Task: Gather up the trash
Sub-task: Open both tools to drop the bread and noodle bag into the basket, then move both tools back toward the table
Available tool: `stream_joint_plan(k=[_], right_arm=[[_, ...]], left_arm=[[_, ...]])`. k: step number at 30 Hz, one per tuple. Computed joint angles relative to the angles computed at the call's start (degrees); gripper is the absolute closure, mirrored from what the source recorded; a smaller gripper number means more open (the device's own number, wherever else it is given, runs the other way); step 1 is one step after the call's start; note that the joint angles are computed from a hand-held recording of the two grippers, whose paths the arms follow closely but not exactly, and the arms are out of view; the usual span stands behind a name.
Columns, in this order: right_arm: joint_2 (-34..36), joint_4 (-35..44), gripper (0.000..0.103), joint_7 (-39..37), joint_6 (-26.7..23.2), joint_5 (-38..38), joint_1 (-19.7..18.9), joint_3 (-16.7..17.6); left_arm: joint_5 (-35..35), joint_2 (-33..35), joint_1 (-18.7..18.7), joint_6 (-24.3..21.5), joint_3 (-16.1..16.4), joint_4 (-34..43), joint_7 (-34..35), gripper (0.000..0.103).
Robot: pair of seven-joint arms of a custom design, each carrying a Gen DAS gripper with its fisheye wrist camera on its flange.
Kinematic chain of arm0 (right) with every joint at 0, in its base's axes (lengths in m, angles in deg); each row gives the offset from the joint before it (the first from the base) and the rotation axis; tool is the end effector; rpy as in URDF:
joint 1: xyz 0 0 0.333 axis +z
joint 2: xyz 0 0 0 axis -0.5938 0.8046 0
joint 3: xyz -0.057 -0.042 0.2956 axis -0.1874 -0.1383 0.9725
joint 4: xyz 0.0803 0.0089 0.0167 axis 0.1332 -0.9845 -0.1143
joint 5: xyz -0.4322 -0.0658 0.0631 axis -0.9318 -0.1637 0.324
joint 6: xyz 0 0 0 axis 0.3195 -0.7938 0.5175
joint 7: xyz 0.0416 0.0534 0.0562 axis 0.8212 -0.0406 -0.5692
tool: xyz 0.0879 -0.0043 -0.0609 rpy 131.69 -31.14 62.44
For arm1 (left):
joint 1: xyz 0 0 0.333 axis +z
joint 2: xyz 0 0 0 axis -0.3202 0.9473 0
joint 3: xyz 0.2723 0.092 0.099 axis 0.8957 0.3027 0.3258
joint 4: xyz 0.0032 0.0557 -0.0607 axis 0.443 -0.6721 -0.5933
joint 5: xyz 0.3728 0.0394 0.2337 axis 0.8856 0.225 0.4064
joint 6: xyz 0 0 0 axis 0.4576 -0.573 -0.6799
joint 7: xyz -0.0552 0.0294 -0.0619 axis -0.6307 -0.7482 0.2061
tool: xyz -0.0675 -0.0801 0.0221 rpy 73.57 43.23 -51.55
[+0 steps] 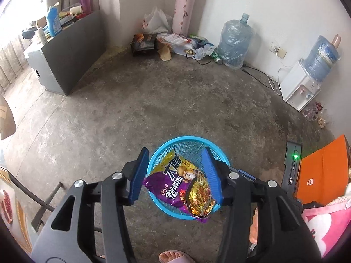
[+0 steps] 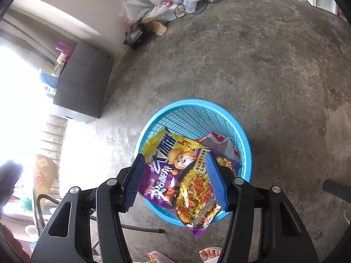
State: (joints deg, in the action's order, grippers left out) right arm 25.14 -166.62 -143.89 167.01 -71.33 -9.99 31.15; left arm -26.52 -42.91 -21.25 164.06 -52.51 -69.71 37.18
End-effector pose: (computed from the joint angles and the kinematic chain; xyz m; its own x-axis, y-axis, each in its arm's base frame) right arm 0.6033 0.3321 0.4207 -0.7283 -0.4431 -0.5228 -0.3611 0.8965 -0.2568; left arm 0.7482 -0.1877 0.5830 -0.7378 -0.6628 0.1278 -0.6113 0.5759 -0.5428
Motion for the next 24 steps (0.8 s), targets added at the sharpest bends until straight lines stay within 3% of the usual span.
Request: stream_joint_plan(k=[8, 15, 24], right_arm=[[-2.7, 2.8, 0.046, 4.1, -5.6, -9.4, 1.8, 1.1], [-1.2, 11.3, 0.042, -3.4, -14.7, -9.9, 3.3, 2.9], [5.1, 27.6, 0.021, -14.9, -26.0, -12.5, 8.6, 2.8]], left_arm=[[-5.2, -6.0, 3.3, 0.4, -0.1, -1.1, 1.9, 0.047], [-9.3, -11.7, 5.8, 1.2, 1.6, -2.9, 5.1, 0.041], [-14.4, -16.9, 9.9, 1.3, 5.0, -4.4, 7.8, 0.034]])
